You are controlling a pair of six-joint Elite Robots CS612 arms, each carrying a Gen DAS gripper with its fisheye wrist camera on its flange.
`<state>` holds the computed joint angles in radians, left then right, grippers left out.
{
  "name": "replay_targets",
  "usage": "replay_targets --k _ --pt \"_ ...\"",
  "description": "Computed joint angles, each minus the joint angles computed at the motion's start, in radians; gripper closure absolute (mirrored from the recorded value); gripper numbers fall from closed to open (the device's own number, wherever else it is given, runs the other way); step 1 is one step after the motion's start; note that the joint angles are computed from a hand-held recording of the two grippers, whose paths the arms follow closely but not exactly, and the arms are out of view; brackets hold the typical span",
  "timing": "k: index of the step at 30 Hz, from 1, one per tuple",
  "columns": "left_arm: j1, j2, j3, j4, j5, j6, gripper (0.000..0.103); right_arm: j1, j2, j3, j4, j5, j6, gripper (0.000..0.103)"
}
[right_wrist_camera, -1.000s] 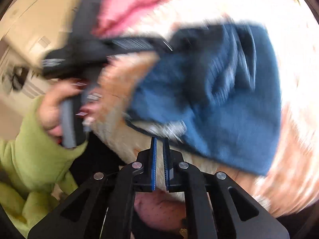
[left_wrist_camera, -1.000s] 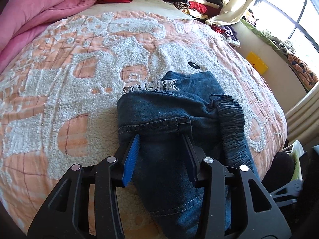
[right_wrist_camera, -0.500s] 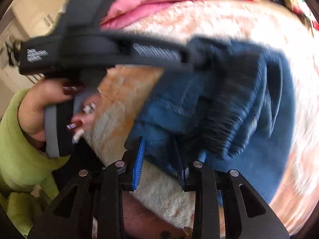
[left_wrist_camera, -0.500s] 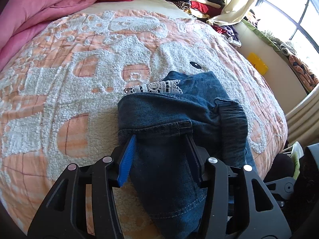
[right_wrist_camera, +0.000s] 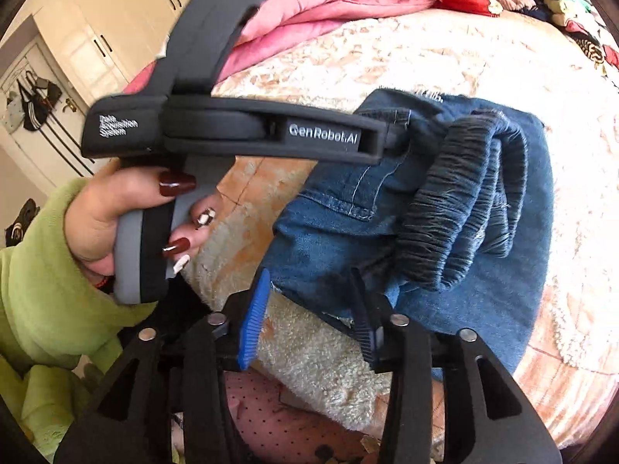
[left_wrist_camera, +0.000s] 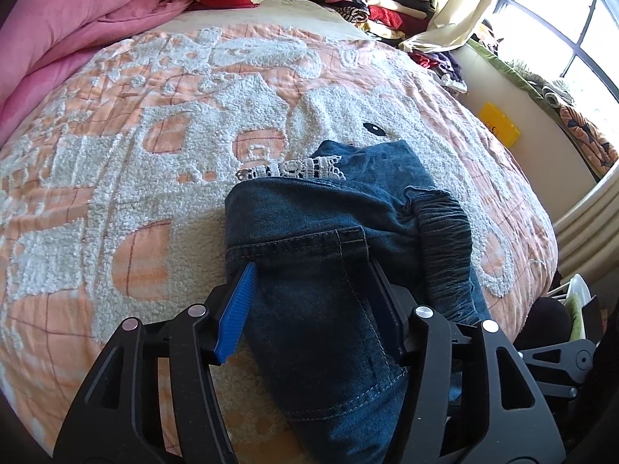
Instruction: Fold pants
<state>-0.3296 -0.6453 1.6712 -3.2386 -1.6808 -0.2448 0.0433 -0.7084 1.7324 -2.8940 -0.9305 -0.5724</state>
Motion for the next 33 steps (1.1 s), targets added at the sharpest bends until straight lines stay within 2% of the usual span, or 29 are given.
replay_targets --k 10,14,15,16,21,25,28,31,33 --pt "-0.005 -0.01 0.014 -0.01 0.015 0.001 0.048 -0.016 -0.01 0.012 -0.013 0.015 -0.003 0.052" --pt "-0.006 -0.017 0.022 -0.016 0.027 0.002 0.041 -0.02 -0.018 0.024 -0.027 0.015 0.0 0.051" --pt "-0.006 -0.018 0.024 -0.019 0.028 0.001 0.04 -0.02 -0.016 0.02 -0.031 0.013 0.005 0.044" --pt "-0.006 -0.02 0.026 -0.021 0.028 0.001 0.039 -0.019 -0.017 0.02 -0.04 0.009 0.012 0.041" --pt "-0.008 -0.031 0.041 -0.039 0.046 0.004 0.029 -0.028 -0.027 0.036 -0.088 0.017 0.031 0.04" --pt "-0.008 -0.044 0.059 -0.063 0.06 -0.004 0.018 -0.036 -0.03 0.047 -0.152 0.007 0.059 0.03" --pt "-0.014 -0.056 0.074 -0.078 0.099 0.004 0.009 -0.043 -0.03 0.049 -0.196 -0.002 0.089 0.022" --pt "-0.018 -0.066 0.086 -0.09 0.125 0.005 0.009 -0.05 -0.03 0.051 -0.244 -0.014 0.122 0.02" --pt "-0.019 -0.071 0.092 -0.097 0.135 0.001 0.009 -0.055 -0.029 0.05 -0.268 -0.025 0.144 0.015"
